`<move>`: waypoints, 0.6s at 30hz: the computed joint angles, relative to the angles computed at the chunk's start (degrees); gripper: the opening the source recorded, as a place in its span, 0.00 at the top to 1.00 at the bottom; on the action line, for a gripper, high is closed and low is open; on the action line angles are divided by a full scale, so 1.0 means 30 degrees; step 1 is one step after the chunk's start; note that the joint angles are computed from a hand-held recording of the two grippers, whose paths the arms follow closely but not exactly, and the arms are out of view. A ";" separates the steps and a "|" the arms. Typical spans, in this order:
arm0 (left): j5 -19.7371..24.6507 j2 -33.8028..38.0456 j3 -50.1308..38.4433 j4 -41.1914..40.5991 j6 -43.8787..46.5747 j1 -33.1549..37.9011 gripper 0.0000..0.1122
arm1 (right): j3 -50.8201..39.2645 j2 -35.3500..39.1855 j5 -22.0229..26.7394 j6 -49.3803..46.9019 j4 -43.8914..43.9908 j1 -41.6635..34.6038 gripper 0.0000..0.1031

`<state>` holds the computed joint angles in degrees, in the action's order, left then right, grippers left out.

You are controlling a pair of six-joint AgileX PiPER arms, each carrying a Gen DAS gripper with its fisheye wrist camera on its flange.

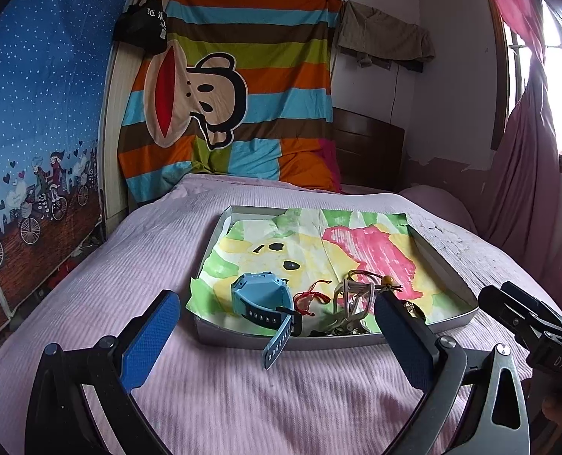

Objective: Organize jewelry

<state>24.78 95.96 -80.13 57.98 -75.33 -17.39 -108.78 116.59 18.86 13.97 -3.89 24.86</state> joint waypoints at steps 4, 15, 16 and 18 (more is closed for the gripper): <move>0.0039 -0.0897 0.1132 0.1077 -0.1195 -0.0318 0.08 | 0.1540 -0.1082 -0.0719 0.0690 -0.0647 0.0190 0.01; 0.0438 -0.2602 0.3655 0.3351 -0.3628 -0.1372 0.08 | 0.6093 -0.4077 -0.2497 0.4449 -0.3751 0.0669 0.01; 0.0469 -0.2724 0.3829 0.3447 -0.3724 -0.1455 0.08 | 0.6377 -0.4261 -0.2687 0.4456 -0.3718 0.0667 0.01; 0.0712 -0.2958 0.4201 0.3979 -0.4250 -0.1697 0.08 | 0.6867 -0.4590 -0.2989 0.4439 -0.3576 0.0687 0.01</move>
